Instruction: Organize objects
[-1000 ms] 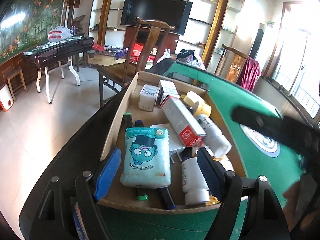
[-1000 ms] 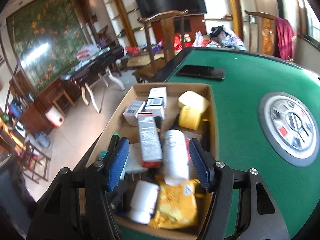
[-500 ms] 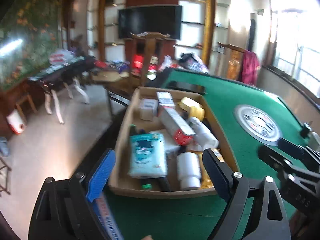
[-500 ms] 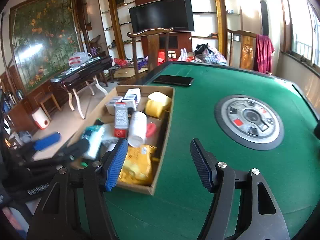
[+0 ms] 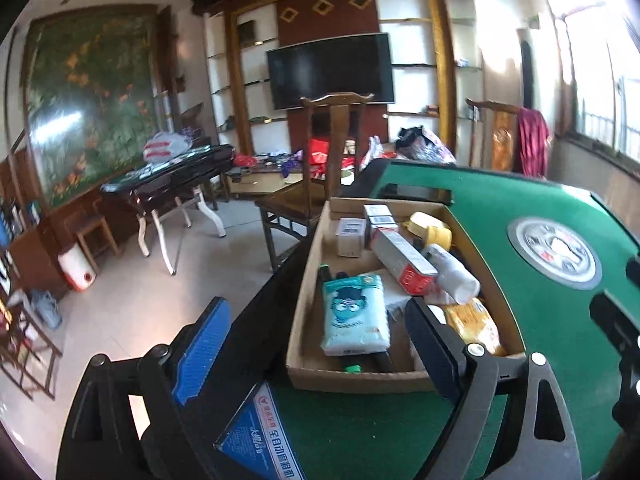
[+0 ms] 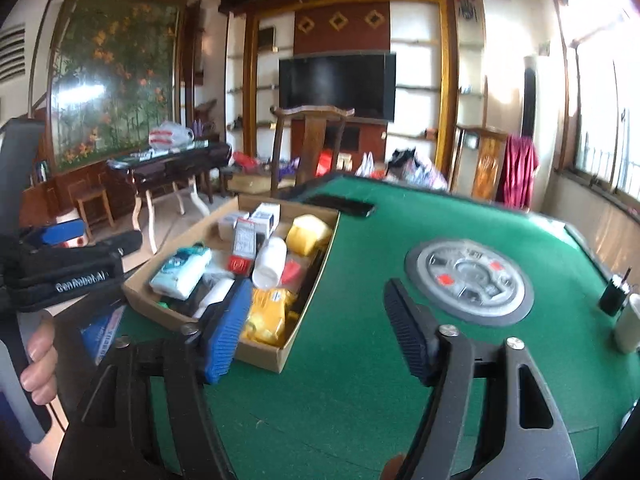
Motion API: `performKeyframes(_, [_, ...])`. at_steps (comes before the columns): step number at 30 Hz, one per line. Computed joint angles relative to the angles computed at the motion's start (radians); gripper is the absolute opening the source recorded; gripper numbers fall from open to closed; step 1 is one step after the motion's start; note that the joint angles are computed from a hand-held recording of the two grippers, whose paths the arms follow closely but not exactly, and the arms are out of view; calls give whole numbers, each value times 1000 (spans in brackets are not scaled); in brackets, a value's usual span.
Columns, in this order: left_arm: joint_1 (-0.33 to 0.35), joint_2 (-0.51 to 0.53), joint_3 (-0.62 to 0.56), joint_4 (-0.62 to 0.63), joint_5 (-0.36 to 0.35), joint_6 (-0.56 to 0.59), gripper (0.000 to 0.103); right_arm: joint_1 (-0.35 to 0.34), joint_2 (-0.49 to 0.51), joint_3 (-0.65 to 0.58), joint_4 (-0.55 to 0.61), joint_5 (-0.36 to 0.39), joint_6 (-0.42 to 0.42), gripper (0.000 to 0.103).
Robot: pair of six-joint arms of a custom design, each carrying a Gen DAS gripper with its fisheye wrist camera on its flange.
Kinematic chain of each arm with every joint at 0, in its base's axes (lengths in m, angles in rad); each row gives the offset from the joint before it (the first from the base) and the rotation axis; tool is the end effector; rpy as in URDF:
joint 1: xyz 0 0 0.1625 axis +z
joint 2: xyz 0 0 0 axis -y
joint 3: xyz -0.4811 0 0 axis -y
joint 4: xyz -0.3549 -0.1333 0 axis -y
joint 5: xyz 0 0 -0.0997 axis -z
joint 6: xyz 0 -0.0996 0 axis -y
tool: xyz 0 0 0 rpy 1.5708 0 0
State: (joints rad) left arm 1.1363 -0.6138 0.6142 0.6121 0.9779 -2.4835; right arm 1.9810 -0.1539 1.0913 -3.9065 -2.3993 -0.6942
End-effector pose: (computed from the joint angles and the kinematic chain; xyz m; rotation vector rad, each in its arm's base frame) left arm -0.1479 -0.7675 0.3104 0.8620 2.1035 -1.0827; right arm 0.3616 -0.6812 0.0369 0.3739 -1.8629 1.3725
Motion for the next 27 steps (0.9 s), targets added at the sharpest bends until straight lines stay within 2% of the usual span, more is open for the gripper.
performKeyframes(3, [-7, -37, 94, -90, 1, 60, 89, 0, 7, -7, -29, 9, -26, 78])
performKeyframes(7, [-8, -48, 124, -102, 12, 78, 89, -3, 10, -13, -9, 0, -24, 78])
performKeyframes(27, [-2, -45, 98, -92, 2, 56, 89, -3, 18, -23, 11, -16, -27, 78])
